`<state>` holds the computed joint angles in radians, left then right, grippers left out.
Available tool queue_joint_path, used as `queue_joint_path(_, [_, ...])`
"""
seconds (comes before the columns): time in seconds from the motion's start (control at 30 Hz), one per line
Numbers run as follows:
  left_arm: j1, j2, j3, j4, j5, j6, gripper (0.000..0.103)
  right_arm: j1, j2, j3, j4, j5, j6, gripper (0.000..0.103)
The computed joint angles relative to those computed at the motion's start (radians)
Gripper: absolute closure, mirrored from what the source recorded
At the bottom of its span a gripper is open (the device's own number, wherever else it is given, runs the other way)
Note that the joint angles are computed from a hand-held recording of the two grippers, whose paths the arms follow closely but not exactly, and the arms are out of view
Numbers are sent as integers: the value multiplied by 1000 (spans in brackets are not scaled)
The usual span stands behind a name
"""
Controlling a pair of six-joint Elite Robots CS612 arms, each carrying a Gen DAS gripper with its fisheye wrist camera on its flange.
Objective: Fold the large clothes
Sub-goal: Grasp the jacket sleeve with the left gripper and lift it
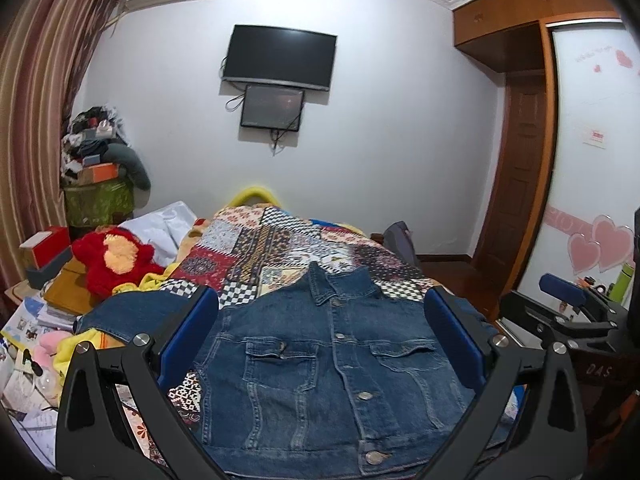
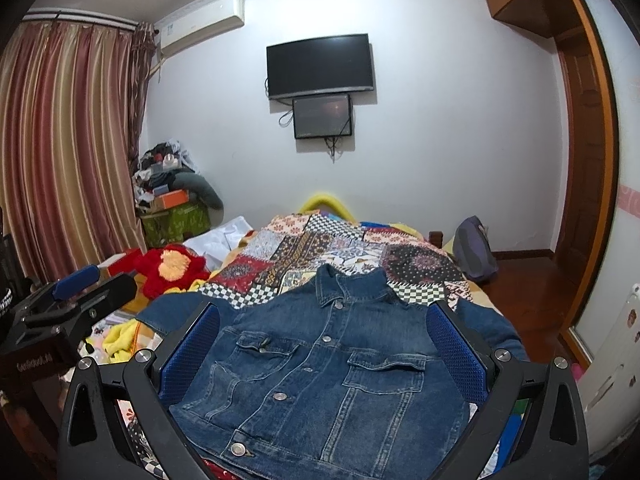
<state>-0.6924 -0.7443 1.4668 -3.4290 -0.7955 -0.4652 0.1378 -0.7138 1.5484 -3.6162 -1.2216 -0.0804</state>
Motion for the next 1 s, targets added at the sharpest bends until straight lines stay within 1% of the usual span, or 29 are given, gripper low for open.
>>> queue_joint_path(0.1, [22, 3, -5, 45, -5, -52, 0, 9, 17, -36, 52, -5, -21, 0])
queue_joint_path(0.23, [57, 9, -17, 143, -23, -155, 0, 22, 44, -98, 137, -14, -44, 0])
queue_joint_path(0.3, [74, 12, -23, 206, -14, -215, 0, 30, 64, -140, 189, -17, -53, 0])
queue_joint_path(0.33, [84, 17, -32, 258, 5, -253, 0, 34, 75, -164, 213, -20, -57, 0])
queue_joint_path(0.37, [89, 20, -39, 291, 24, -271, 0, 39, 88, -188, 236, -25, -60, 0])
queue_joint_path(0.43, [108, 32, -61, 405, 60, -320, 0, 46, 116, -242, 284, -23, -69, 0])
queue_joint_path(0.5, [132, 40, -81, 510, 57, -367, 0, 51, 146, -303, 346, -9, -88, 0])
queue_joint_path(0.53, [145, 44, -88, 547, 47, -390, 0, 54, 158, -330, 377, -5, -94, 0])
queue_joint_path(0.57, [156, 46, -89, 561, 37, -401, 0, 56, 169, -355, 408, 2, -96, 0])
queue_joint_path(0.6, [170, 49, -94, 586, 19, -420, 0, 57, 183, -390, 451, 24, -100, 0])
queue_joint_path(0.63, [187, 51, -98, 615, -9, -445, 0, 57, 198, -423, 491, 42, -101, 0])
queue_joint_path(0.7, [219, 55, -100, 643, -61, -490, 0, 61, 234, -506, 589, 65, -106, 0])
queue_joint_path(0.73, [227, 54, -96, 655, -77, -511, 0, 65, 248, -534, 618, 61, -108, 0])
queue_joint_path(0.8, [252, 59, -102, 708, -118, -567, 0, 81, 299, -637, 697, -16, -111, 0])
queue_joint_path(0.87, [266, 65, -109, 752, -139, -593, 0, 97, 350, -731, 761, -96, -135, 0])
queue_joint_path(0.9, [277, 71, -109, 761, -157, -601, 0, 102, 374, -774, 795, -117, -154, 0])
queue_joint_path(0.97, [295, 80, -105, 738, -208, -594, 0, 113, 434, -888, 903, -149, -206, 0])
queue_joint_path(1.0, [307, 83, -99, 718, -250, -591, 0, 117, 465, -945, 957, -155, -227, 0])
